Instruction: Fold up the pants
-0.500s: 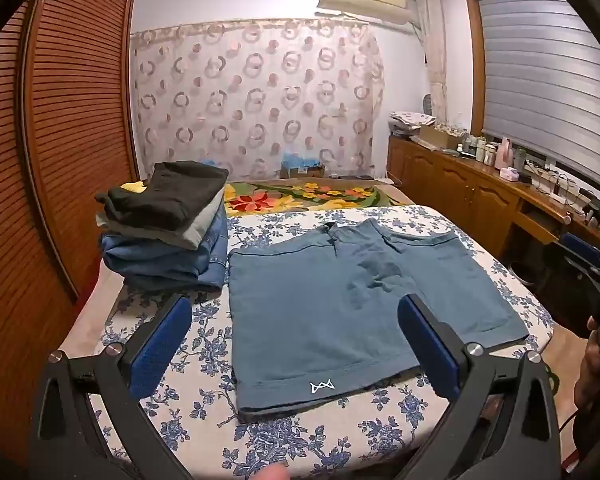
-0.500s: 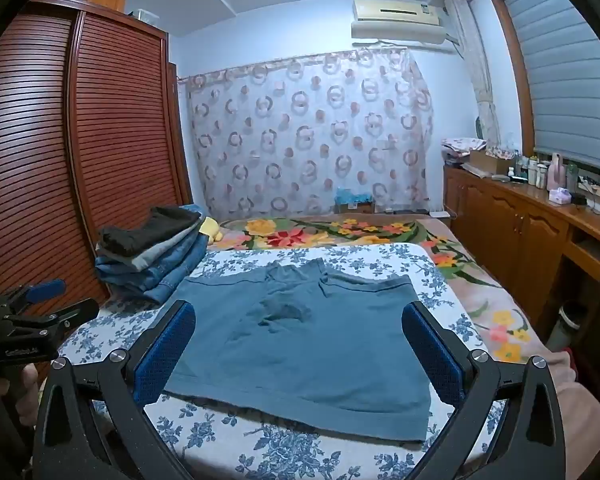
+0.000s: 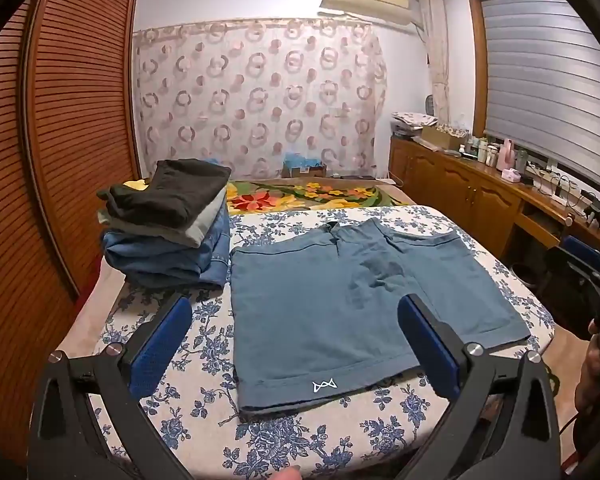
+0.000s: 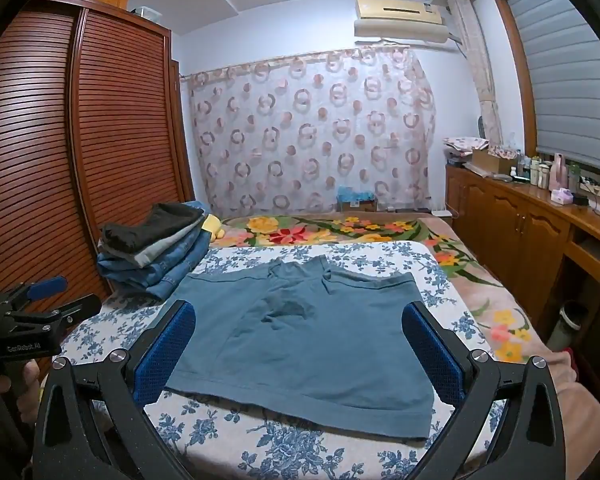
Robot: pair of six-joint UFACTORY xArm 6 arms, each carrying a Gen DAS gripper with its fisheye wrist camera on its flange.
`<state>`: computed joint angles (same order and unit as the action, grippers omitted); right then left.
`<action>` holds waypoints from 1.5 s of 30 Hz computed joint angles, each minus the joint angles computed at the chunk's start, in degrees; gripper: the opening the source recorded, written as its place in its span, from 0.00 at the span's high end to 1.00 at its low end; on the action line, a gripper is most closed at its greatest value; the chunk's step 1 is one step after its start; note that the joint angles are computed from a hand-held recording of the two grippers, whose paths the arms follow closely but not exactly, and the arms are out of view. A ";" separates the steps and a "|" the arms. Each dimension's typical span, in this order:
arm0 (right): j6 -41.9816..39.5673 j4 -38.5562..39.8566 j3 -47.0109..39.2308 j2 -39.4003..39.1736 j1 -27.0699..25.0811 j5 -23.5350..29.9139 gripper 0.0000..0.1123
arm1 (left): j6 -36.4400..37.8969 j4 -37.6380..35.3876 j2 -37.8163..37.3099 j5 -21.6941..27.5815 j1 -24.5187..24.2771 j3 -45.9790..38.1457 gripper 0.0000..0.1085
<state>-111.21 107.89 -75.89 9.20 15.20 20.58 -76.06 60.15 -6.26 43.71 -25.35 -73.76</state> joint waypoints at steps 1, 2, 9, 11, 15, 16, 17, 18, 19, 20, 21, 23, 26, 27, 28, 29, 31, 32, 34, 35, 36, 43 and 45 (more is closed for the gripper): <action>0.18 -0.19 0.00 0.02 -0.01 0.01 0.08 | -0.04 0.03 -0.07 -0.10 0.04 0.10 0.05; 0.37 -0.40 -0.05 0.07 0.00 0.03 0.08 | 0.00 -0.05 -0.13 -0.23 0.10 0.17 0.05; 0.94 -1.03 -0.26 0.27 0.14 -0.12 0.08 | 0.06 0.00 -0.16 -0.13 0.04 0.22 0.05; 1.34 -1.34 -0.46 0.40 0.15 -0.12 0.08 | 0.08 0.01 -0.16 0.00 0.00 0.19 0.05; 1.16 -1.14 -0.39 0.32 0.20 -0.20 0.08 | 0.12 0.04 -0.16 0.00 -0.01 0.18 0.05; 1.34 -1.40 -0.42 0.37 0.16 -0.13 0.08 | 0.13 0.04 -0.13 -0.03 0.00 0.16 0.05; 1.27 -1.32 -0.40 0.35 0.13 -0.10 0.08 | 0.20 -0.03 -0.12 -0.02 0.00 0.13 0.05; 1.25 -1.27 -0.39 0.32 0.18 -0.15 0.08 | 0.14 0.04 -0.13 0.03 -0.02 0.13 0.05; 1.38 -1.45 -0.39 0.35 0.12 -0.05 0.08 | 0.14 0.07 -0.09 0.03 -0.03 0.09 0.05; 1.23 -1.31 -0.39 0.34 0.13 -0.05 0.08 | 0.26 -0.03 -0.08 0.03 -0.02 0.07 0.05; 1.27 -1.32 -0.44 0.37 0.16 -0.17 0.08 | 0.23 0.03 -0.10 0.10 -0.06 0.07 0.05; 1.28 -1.30 -0.39 0.35 0.13 -0.13 0.08 | 0.25 0.03 -0.09 0.09 -0.04 0.05 0.05; 1.26 -1.28 -0.14 0.14 0.14 -0.06 0.08 | 0.13 0.23 -0.14 -0.13 0.06 0.17 0.05; 1.19 -1.23 -0.10 0.08 0.19 -0.15 0.08 | 0.08 0.33 -0.24 -0.23 0.14 0.29 0.05; 1.19 -1.23 -0.10 0.08 0.19 -0.15 0.08 | 0.11 0.44 -0.29 0.10 0.00 0.12 0.05; 1.29 -1.27 -0.12 0.12 0.12 -0.03 0.08 | 0.01 0.68 -0.39 0.14 -0.01 0.14 0.05; 1.17 -1.13 -0.14 0.13 0.13 -0.06 0.08 | -0.06 0.92 -0.46 0.18 0.00 0.15 0.05; 1.21 -1.17 -0.18 0.16 0.14 -0.10 0.08 | -0.09 1.03 -0.50 0.32 -0.15 0.10 0.05; 1.34 -1.33 -0.17 0.15 0.11 -0.04 0.08 | -0.10 1.03 -0.50 0.45 -0.21 0.07 0.05; 1.34 -1.33 -0.17 0.15 0.11 -0.04 0.08 | -0.09 1.05 -0.49 0.44 -0.22 0.04 0.05; 1.34 -1.33 -0.17 0.15 0.11 -0.04 0.08 | -0.10 1.05 -0.49 0.54 -0.26 0.01 0.05; 1.45 -1.45 -0.14 0.13 0.08 0.06 0.08 | -0.17 1.25 -0.32 0.66 -0.41 -0.18 0.05; 1.29 -1.26 -0.11 0.06 0.13 -0.04 0.08 | -0.21 1.32 -0.33 0.76 -0.45 -0.18 0.05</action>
